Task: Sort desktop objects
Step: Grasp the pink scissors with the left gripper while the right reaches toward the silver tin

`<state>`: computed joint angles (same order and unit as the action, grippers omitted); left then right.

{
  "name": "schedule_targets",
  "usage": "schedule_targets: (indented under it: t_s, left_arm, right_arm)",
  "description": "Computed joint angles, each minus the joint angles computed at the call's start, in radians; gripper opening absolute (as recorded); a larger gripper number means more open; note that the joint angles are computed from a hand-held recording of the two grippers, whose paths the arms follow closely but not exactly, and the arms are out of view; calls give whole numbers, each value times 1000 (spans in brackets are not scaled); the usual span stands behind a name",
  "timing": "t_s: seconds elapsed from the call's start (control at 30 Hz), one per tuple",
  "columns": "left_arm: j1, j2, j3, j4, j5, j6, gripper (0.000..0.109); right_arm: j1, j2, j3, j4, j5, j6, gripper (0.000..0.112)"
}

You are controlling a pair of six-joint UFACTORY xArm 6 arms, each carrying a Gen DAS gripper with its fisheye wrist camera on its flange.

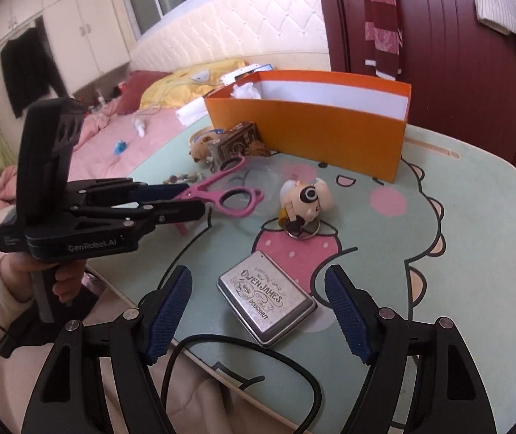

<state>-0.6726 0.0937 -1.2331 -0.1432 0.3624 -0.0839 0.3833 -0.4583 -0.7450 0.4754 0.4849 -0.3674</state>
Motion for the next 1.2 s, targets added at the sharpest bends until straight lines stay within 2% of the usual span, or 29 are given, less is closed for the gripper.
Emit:
schedule_targets:
  t_s: [0.07, 0.13, 0.27, 0.5, 0.6, 0.8, 0.97, 1.07, 1.2]
  left_arm:
    - [-3, 1, 0, 37, -3, -23, 29]
    - [-6, -6, 7, 39, -11, -25, 29]
    - [-17, -51, 55, -86, -104, 73, 29]
    - [1, -103, 122, -46, -266, -1, 29]
    - [11, -101, 119, -17, -267, -36, 29]
    - [-3, -94, 113, -92, -266, 35, 29]
    - [-10, -85, 101, -118, -249, 64, 29]
    - [-12, -82, 99, -121, -245, 65, 29]
    - [-14, -82, 99, -118, -246, 60, 29]
  right_arm:
    - [7, -2, 8, 14, -7, -3, 76]
    - [8, 6, 8, 34, -12, -8, 76]
    - [0, 10, 11, 66, -13, -14, 76]
    - [-9, 24, 3, 114, 15, -43, 76]
    - [9, 26, 17, 74, -16, -28, 76]
    - [37, 36, 39, -14, -98, 11, 70]
    - [41, 53, 34, -9, -122, 3, 69]
    - [41, 66, 22, 6, -119, -11, 71]
    - [54, 80, 14, -42, -125, 21, 82]
